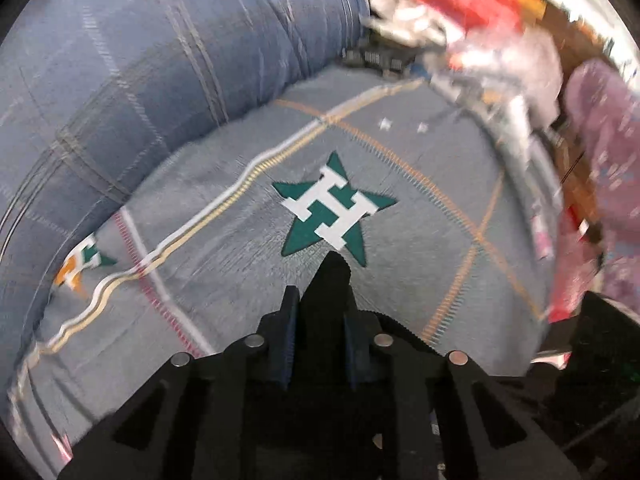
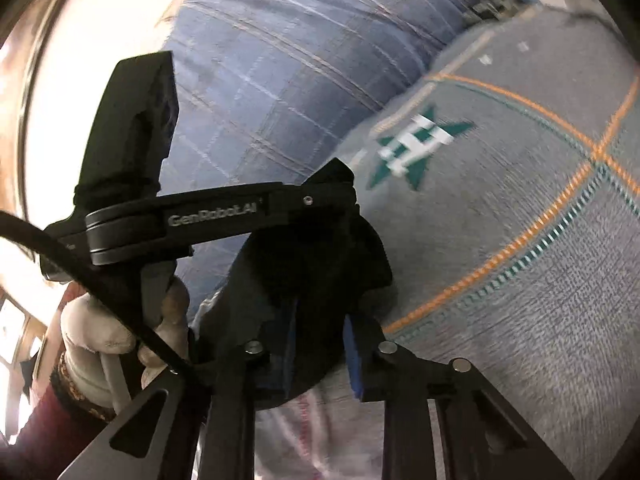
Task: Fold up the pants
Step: 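Grasp the pants end with the right gripper and fold it over the stack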
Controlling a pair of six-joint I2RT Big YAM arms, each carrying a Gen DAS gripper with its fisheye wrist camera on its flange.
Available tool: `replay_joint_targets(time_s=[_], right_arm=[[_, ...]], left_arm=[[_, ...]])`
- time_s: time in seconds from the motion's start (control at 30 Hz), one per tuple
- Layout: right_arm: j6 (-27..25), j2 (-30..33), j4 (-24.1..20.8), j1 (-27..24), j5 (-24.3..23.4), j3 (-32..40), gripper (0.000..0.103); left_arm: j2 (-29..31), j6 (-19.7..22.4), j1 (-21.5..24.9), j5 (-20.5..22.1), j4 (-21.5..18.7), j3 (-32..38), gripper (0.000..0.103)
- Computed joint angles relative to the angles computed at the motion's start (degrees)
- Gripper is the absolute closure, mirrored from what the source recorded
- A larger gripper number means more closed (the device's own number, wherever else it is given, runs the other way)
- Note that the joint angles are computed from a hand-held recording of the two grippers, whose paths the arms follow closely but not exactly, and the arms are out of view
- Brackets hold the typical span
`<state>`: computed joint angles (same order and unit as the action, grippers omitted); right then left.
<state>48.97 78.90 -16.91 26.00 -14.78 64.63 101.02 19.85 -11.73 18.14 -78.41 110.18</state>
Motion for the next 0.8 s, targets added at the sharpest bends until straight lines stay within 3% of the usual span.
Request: replay_joint_targets(time_s=[0.17, 0.33, 0.6, 0.8], right_arm=[[-4.43, -0.38, -4.01, 3.42, -0.05, 5.98, 0.083], [-11.97, 2.77, -9.66, 9.67, 0.20, 16.25, 0.090], [-20.39, 18.39, -23.95, 20.38, 0.07, 36.22, 0.091], [-22.12, 29.10, -32.37, 24.05, 0.69, 46.72, 0.091]], left_arm=[[-6.55, -4.46, 7.18, 8.92, 0.98, -1.99, 0.085], [-11.65, -6.90, 18.93, 19.59, 0.49, -3.76, 0.085], [-12.87, -13.33, 38.86, 33.47, 4.33, -14.62, 0.085], [-9.89, -17.99, 46.71, 40.44, 8.53, -19.95, 0.088]])
